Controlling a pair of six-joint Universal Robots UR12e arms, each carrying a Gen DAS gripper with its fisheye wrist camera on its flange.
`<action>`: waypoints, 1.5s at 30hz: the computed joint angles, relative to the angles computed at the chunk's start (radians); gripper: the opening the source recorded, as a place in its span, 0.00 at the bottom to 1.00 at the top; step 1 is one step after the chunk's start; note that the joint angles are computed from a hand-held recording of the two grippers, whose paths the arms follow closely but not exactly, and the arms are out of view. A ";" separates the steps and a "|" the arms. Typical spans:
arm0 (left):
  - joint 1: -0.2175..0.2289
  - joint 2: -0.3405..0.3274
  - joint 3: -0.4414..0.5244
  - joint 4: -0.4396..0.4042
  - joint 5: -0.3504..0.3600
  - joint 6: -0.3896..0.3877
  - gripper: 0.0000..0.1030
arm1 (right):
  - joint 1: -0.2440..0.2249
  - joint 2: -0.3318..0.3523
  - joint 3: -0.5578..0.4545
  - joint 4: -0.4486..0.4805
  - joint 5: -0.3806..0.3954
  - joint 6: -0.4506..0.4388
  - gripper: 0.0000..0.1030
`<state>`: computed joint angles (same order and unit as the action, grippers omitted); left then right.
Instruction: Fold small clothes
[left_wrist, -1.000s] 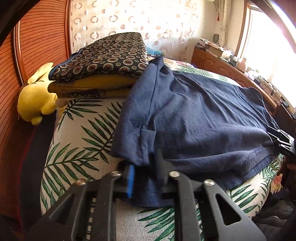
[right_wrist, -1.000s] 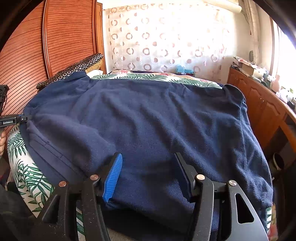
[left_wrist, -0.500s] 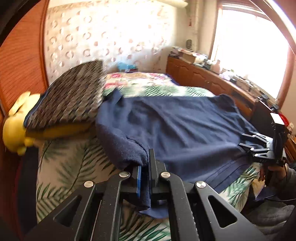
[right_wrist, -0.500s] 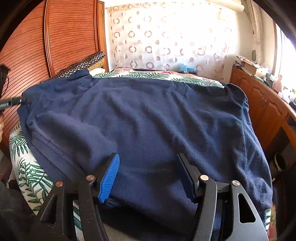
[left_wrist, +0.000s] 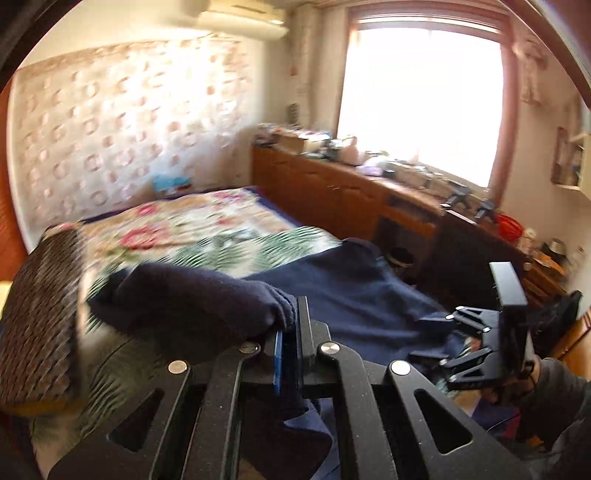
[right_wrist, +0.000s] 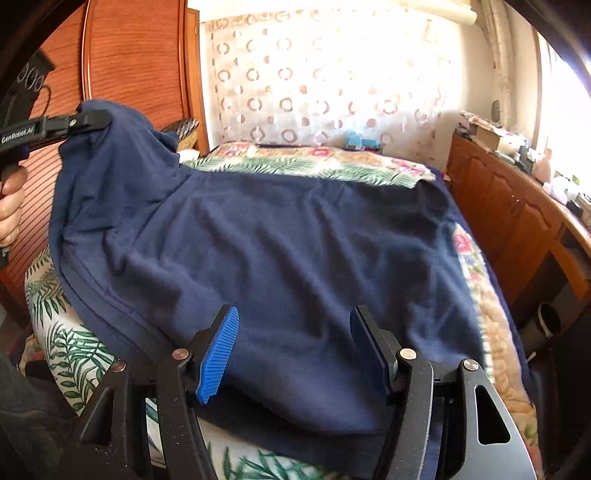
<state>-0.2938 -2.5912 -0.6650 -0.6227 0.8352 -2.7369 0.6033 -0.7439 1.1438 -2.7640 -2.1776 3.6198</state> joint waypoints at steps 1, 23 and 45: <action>-0.005 -0.003 0.009 -0.007 -0.016 0.008 0.05 | 0.001 -0.007 0.011 -0.006 -0.009 0.001 0.63; -0.026 -0.020 0.021 -0.049 0.034 0.024 0.78 | -0.011 -0.046 0.066 -0.034 -0.022 0.032 0.63; 0.011 0.003 -0.147 0.075 0.169 -0.128 0.78 | -0.084 0.040 -0.141 0.252 0.224 -0.109 0.63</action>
